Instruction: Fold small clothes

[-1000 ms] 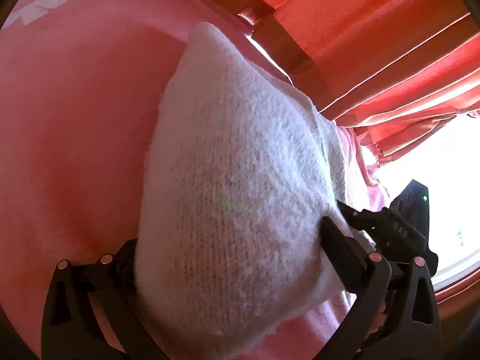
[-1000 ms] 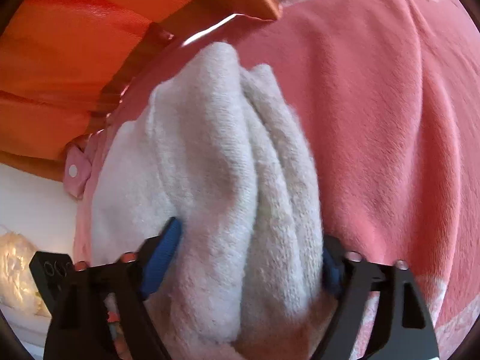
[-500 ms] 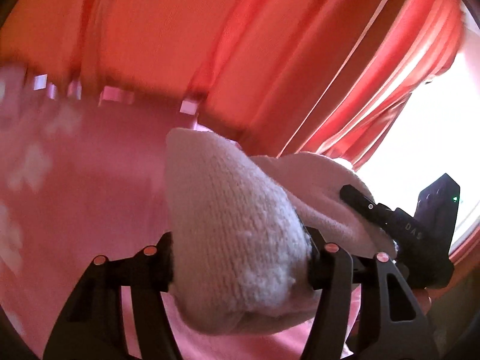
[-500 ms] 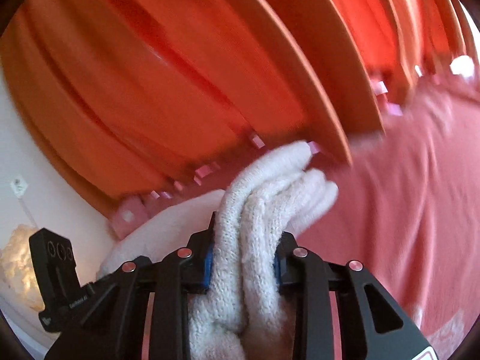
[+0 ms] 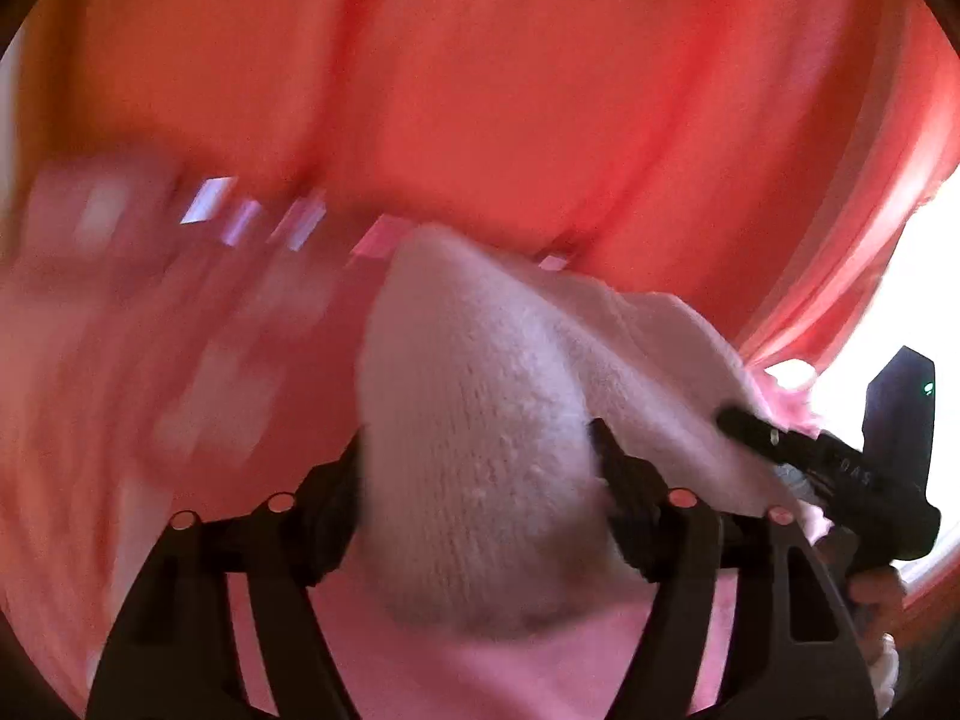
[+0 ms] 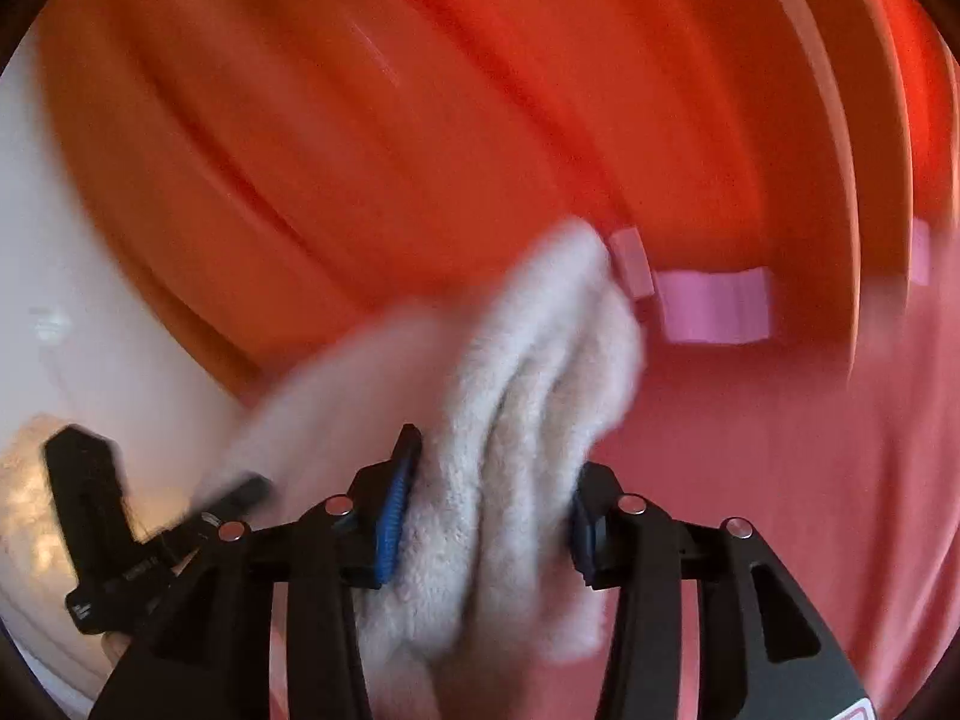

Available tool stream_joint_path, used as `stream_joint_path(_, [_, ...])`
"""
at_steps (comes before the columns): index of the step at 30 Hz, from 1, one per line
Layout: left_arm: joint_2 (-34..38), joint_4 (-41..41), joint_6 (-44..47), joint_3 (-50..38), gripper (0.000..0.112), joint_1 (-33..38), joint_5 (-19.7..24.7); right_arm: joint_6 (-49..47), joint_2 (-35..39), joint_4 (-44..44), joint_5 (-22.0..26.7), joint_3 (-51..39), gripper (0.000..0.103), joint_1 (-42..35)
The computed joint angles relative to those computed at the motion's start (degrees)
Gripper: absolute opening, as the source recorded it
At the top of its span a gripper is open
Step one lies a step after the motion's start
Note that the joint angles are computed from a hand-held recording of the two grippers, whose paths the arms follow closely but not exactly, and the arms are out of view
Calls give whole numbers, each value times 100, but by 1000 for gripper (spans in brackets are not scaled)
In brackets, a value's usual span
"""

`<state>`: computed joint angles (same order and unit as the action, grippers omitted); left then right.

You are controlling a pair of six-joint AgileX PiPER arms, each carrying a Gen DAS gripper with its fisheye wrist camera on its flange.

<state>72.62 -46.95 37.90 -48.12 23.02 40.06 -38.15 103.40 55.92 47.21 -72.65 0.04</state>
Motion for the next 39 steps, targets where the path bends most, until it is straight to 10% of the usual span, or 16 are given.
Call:
stream_joint_path(5, [474, -832, 1277, 650, 58, 1124, 604, 327, 289, -403, 63, -27, 56, 24])
stream_joint_path(9, [657, -1434, 1747, 444, 97, 1711, 1316, 557, 351, -460, 366, -7, 73, -138])
stream_joint_path(16, [2343, -1453, 1284, 30, 95, 1509, 2010, 463, 888, -259, 956, -68, 80, 117])
stream_joint_path(18, [2557, -1502, 1083, -64, 84, 1310, 2104, 439, 921, -224, 770, -106, 73, 297])
stream_joint_path(20, [2389, -1470, 1027, -98, 59, 1208, 2005, 423, 762, -274, 640, -229, 33, 426])
stream_joint_path(22, [1943, -1534, 1018, -259, 50, 1194, 2188, 401, 407, -245, 606, -354, 25, 435])
stream_joint_path(32, [482, -2556, 263, -2929, 45, 1112, 2765, 441, -1192, 215, 827, -2780, 22, 38])
stream_joint_path(39, [119, -4536, 1545, -2562, 45, 1549, 2917, -999, -1804, 1523, 137, -2589, 22, -85])
